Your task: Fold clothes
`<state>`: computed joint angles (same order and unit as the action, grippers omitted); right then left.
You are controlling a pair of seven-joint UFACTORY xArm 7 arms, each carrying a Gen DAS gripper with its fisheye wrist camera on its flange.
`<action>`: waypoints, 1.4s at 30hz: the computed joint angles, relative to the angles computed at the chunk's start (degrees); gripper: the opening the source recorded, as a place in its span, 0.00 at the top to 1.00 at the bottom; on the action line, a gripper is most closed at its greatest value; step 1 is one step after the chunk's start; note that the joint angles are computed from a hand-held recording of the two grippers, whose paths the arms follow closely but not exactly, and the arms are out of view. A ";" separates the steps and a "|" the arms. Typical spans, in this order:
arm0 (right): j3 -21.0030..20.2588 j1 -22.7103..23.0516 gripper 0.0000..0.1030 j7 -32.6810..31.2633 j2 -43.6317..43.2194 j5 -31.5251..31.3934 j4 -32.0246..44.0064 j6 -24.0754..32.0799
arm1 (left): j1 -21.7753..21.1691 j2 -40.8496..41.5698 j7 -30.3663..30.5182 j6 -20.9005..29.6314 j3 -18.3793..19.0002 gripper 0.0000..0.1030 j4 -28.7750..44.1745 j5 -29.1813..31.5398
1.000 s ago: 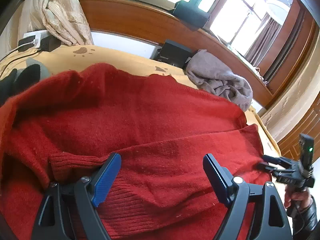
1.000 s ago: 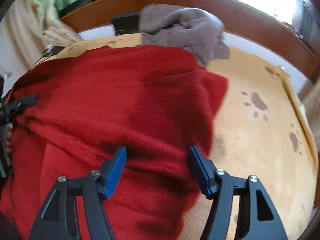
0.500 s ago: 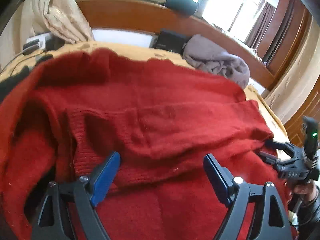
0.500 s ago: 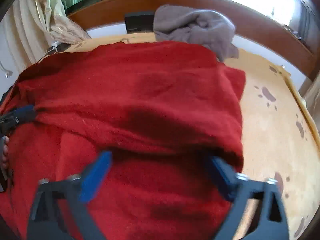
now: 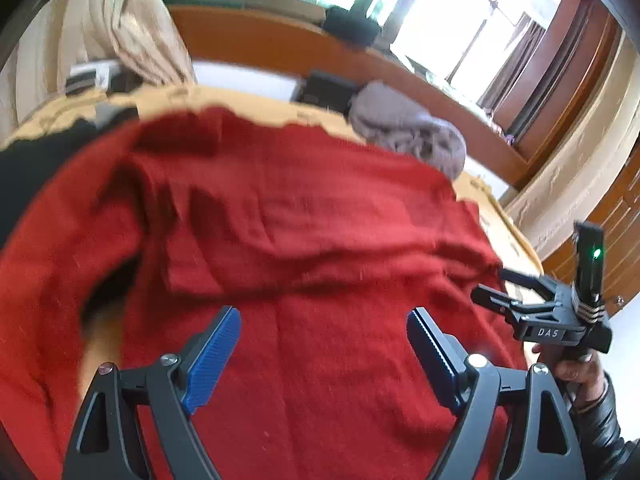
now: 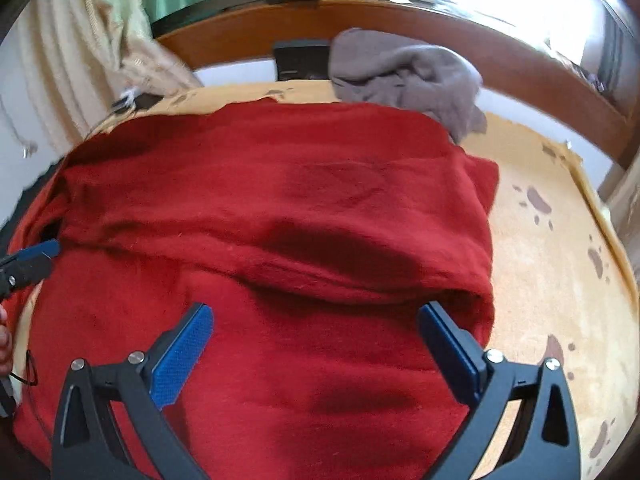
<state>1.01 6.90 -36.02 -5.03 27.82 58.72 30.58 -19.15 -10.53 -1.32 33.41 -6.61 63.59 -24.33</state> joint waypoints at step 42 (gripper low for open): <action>12.15 22.29 0.11 -18.43 -0.19 9.50 4.40 6.64 | 10.68 -74.45 19.98 14.83 4.08 0.15 -47.43 20.97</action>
<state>13.16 29.19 -54.45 -5.22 37.32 63.12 37.22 -8.47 -84.97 18.66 48.24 -2.54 16.16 -3.36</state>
